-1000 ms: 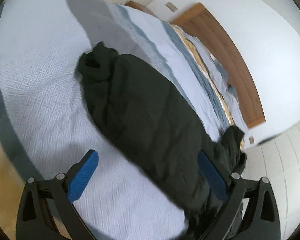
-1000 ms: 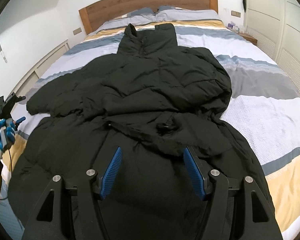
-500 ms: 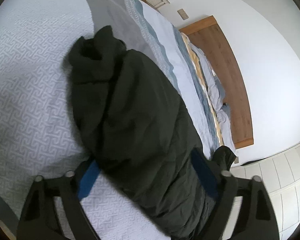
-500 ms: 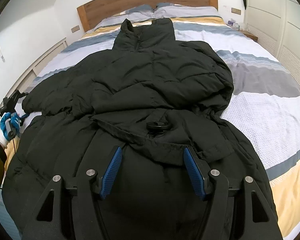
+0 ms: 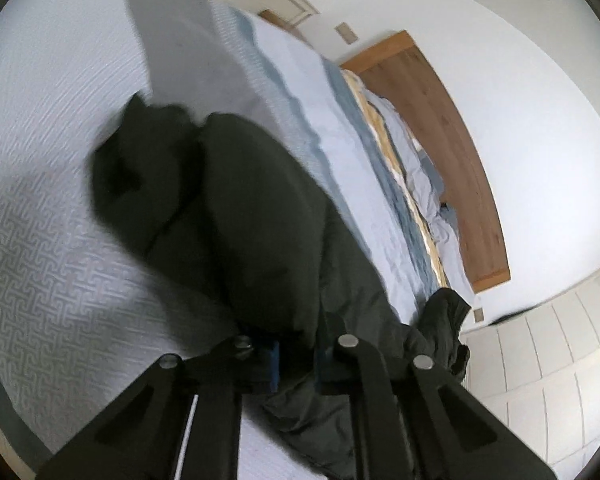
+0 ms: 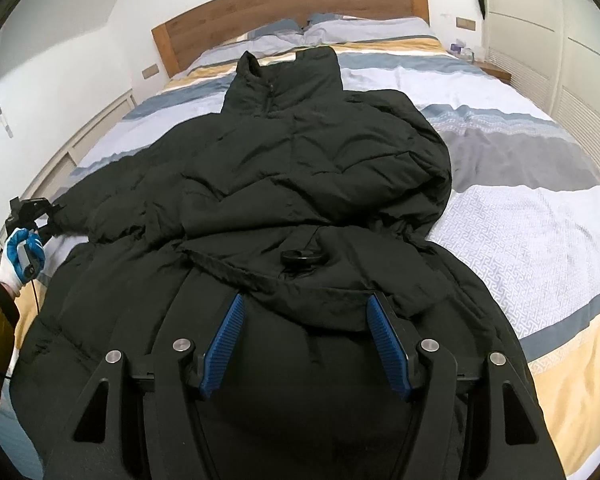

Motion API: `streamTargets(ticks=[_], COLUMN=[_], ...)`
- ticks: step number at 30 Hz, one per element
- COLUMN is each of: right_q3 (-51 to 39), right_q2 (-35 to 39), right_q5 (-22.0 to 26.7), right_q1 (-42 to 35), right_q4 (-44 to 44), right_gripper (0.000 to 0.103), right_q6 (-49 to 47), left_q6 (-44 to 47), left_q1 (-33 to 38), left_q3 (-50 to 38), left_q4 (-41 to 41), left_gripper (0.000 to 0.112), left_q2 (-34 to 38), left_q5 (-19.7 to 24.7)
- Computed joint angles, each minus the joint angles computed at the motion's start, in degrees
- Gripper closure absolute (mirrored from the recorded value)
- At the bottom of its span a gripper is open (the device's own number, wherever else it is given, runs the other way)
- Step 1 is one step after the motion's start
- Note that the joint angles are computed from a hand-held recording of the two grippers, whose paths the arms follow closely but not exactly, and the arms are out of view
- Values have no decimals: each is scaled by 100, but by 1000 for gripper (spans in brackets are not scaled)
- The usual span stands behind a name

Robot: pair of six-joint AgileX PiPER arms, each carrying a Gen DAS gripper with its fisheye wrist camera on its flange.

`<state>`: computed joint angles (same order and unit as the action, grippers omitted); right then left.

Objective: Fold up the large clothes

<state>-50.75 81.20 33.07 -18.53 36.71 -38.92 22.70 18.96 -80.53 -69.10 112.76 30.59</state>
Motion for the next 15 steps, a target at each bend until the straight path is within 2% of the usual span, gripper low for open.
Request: streamTargets(ticks=[6,15], right_q3=[25,54], right_q2=[-111,-366], right_q5=[162,568], right_q1=[-217,-967], right_q4=[199,576], right_gripper=[40,40], right_q6=[-214,-751], left_q6=[-65,-874], left_q1=[-234,-1047], left_q3=[-123,-817], left_q4=[224,1286], left_gripper=[104,104], left_q2=[-368,-752], left_q5=[17,97])
